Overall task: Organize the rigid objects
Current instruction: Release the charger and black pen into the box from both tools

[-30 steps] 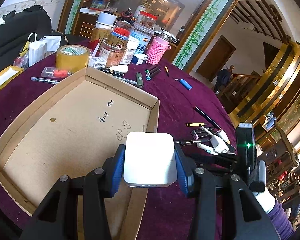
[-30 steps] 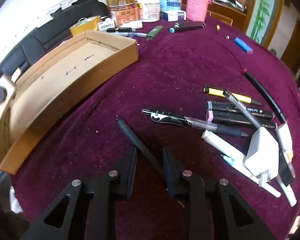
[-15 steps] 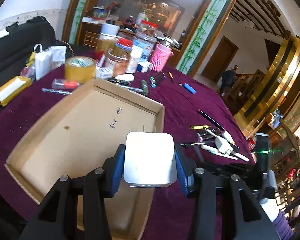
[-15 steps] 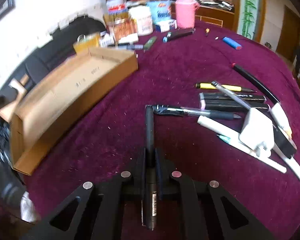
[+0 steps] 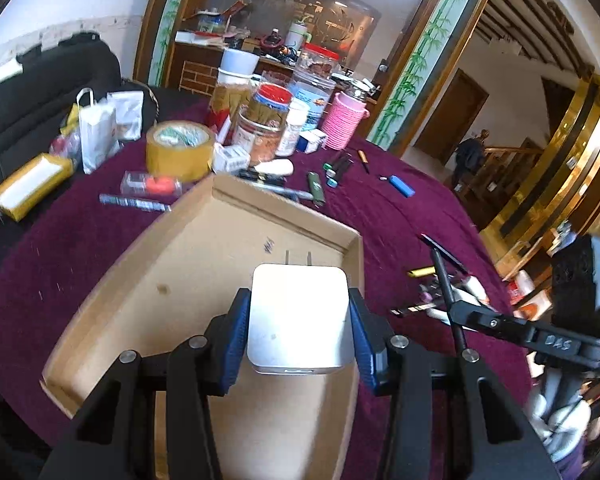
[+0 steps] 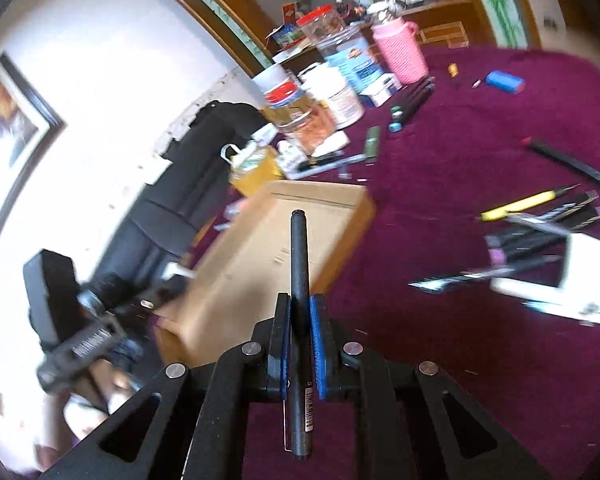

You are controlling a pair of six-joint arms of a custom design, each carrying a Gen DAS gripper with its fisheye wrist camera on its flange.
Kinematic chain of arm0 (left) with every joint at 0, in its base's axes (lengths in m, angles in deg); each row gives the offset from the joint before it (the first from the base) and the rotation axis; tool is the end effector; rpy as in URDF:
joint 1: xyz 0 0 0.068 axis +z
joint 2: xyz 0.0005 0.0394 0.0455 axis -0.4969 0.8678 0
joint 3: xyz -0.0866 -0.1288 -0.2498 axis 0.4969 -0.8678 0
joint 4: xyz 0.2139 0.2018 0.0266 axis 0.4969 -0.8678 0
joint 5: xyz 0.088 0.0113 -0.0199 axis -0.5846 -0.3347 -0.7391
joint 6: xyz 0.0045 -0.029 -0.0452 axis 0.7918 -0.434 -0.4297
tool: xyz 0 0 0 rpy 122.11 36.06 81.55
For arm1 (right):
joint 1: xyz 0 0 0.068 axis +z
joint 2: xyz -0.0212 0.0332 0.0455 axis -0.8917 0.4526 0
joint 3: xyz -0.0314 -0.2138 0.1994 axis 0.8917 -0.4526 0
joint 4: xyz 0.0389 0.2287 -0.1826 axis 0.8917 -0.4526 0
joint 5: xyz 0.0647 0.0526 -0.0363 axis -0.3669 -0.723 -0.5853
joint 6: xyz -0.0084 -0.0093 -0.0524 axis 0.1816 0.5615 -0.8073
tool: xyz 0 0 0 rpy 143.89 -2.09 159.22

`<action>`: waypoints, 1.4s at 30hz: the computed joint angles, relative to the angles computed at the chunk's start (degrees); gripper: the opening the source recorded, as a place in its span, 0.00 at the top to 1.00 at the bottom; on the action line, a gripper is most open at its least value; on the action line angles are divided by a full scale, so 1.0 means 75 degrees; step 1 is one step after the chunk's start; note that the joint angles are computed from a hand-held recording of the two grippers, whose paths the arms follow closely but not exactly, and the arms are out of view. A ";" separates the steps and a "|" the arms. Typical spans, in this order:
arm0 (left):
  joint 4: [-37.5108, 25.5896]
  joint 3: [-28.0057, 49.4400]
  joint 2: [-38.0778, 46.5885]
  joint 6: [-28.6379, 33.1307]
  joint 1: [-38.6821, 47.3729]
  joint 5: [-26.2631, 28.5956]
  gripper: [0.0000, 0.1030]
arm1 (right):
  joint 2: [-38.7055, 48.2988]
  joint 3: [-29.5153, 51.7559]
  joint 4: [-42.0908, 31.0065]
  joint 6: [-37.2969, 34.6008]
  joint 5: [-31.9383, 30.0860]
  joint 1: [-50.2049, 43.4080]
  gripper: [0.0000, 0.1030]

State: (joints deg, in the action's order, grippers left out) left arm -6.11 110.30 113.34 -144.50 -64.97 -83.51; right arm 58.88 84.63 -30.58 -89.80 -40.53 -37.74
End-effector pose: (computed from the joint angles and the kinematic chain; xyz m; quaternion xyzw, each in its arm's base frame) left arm 0.1726 -0.0977 0.2704 -0.2873 0.8632 -0.0521 0.4119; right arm 0.3637 0.2007 0.2390 -0.3221 0.8336 0.4149 0.1707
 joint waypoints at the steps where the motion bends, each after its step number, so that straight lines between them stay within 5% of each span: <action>1: 0.0115 0.0050 0.0126 0.0296 0.0268 0.0102 0.56 | 0.0167 0.0188 0.0061 0.0292 -0.0033 0.0176 0.89; 10: 0.1731 0.0092 0.1715 0.1855 0.2613 0.2194 0.56 | 0.1862 0.1779 0.0424 0.2067 0.1081 0.1234 0.89; 19: 0.2804 0.0173 0.2992 0.2229 0.3471 0.3467 0.54 | 0.2512 0.2500 0.0350 0.2161 0.2106 0.1527 0.88; 23: 0.2917 0.0155 0.3045 0.2200 0.3611 0.3584 0.46 | 0.2520 0.2494 0.0530 0.2241 0.2531 0.1570 0.86; 26: 0.2979 0.0055 0.2962 0.2047 0.3719 0.3676 0.36 | 0.2431 0.2396 0.0717 0.2207 0.2783 0.1585 0.72; 31: 0.2984 -0.0255 0.2645 0.1564 0.3900 0.3699 0.33 | 0.1880 0.1713 0.1244 0.2099 0.2859 0.1435 0.68; 41: 0.2981 -0.0812 0.1524 0.0870 0.3354 0.2960 0.32 | -0.0632 -0.1199 0.3120 0.1262 0.3322 0.0616 0.56; 42: 0.2886 -0.0796 0.1331 0.0848 0.3182 0.2650 0.32 | -0.1027 -0.1624 0.3513 0.1171 0.3434 0.0444 0.46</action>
